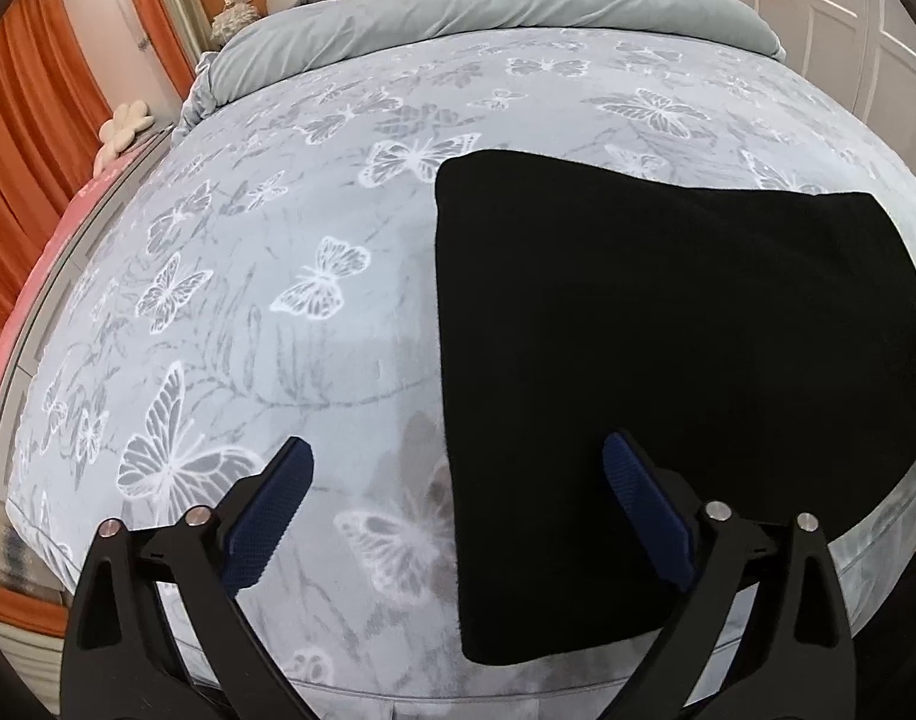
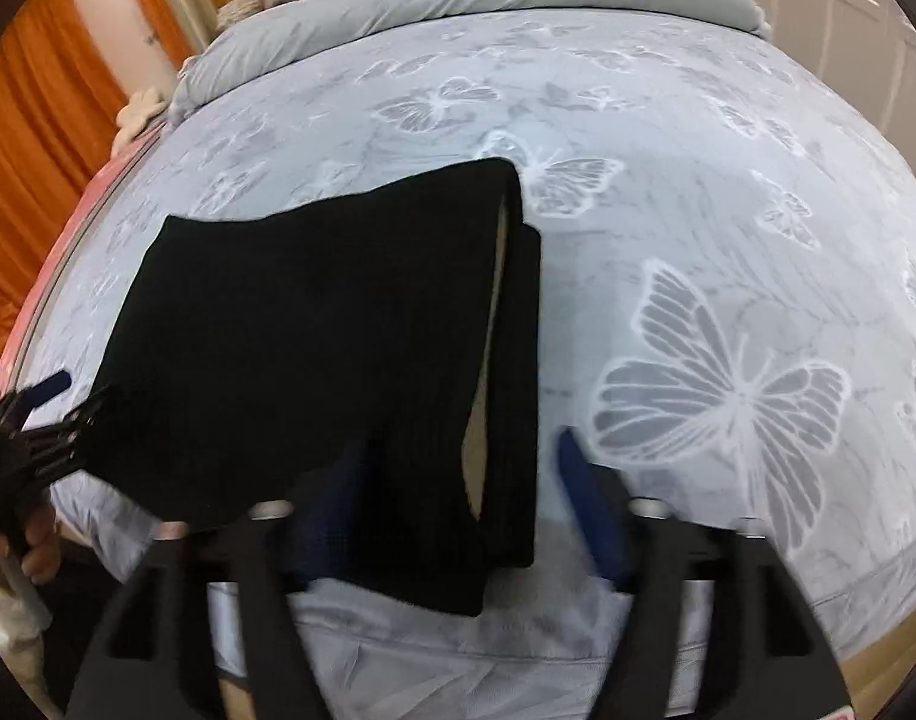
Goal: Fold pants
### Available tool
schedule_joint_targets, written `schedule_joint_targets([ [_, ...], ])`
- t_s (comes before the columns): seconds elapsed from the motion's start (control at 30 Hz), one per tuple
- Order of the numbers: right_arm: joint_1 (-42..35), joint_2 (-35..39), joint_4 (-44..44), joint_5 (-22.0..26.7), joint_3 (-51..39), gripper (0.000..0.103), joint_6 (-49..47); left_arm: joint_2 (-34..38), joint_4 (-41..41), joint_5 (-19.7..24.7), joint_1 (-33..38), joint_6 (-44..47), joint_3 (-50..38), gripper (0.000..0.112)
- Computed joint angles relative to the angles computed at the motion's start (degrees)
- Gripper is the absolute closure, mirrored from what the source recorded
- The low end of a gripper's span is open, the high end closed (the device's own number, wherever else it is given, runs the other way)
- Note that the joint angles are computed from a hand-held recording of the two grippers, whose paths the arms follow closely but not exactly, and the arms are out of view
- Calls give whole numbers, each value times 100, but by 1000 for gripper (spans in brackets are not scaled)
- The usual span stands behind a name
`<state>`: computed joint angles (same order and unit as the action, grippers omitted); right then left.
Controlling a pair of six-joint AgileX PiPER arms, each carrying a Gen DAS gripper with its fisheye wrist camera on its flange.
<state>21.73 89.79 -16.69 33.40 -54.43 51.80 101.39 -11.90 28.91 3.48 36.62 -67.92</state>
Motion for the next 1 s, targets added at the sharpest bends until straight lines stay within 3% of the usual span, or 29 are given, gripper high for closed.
schedule_joint_targets([
  [0.37,-583,278,2061,-644,182,23,-1544,67,-315,145,-2,116,-52,16],
  [0.43,-737,226,2695,-781,318,23,-2059,117,-710,445,70,445,-181,16],
  [0.53,-787,155,2975,-853,401,22,-2295,185,-1155,923,137,795,-349,16],
  [0.83,-979,166,4011,-1075,605,22,-3217,1232,-1528,2403,248,278,-1478,15],
  [0.9,-957,158,3987,-1101,622,21,-3162,1332,-1554,2517,248,177,-1599,15],
  [1.0,-922,180,3947,-1135,620,19,-3092,1246,-1503,2281,137,109,-1454,15],
])
